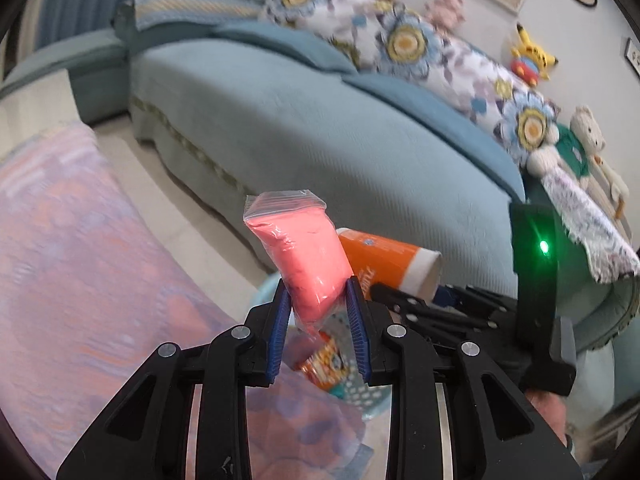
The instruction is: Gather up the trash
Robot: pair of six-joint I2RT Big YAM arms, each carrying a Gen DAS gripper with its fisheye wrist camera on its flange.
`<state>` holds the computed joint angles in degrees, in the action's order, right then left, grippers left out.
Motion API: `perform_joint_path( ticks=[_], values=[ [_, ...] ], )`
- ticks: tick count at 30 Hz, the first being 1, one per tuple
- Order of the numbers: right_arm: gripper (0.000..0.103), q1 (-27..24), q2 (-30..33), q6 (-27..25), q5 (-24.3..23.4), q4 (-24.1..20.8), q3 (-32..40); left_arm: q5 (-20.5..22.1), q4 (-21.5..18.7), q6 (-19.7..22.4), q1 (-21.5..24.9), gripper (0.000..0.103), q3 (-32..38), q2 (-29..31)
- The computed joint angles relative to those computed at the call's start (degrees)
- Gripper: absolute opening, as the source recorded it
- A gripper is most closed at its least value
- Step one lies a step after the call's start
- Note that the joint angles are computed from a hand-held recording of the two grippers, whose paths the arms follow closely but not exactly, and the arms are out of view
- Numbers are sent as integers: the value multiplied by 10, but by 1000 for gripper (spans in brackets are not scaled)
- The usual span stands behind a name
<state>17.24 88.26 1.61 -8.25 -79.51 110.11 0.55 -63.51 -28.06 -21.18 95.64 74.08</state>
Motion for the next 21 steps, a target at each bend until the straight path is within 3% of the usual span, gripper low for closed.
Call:
perform_joint_path(
  ticks=[4, 7, 8, 21],
  values=[
    [45, -7, 1, 8, 5, -14, -17, 32, -15, 5, -8, 28, 1, 26],
    [46, -6, -3, 10, 9, -15, -30, 23, -20, 2, -15, 47, 1, 34],
    [46, -7, -4, 10, 11, -16, -31, 19, -16, -1, -15, 50, -2, 31],
    [47, -19, -47, 1, -4, 19, -49, -28, -22, -27, -18, 59, 9, -10]
  ],
)
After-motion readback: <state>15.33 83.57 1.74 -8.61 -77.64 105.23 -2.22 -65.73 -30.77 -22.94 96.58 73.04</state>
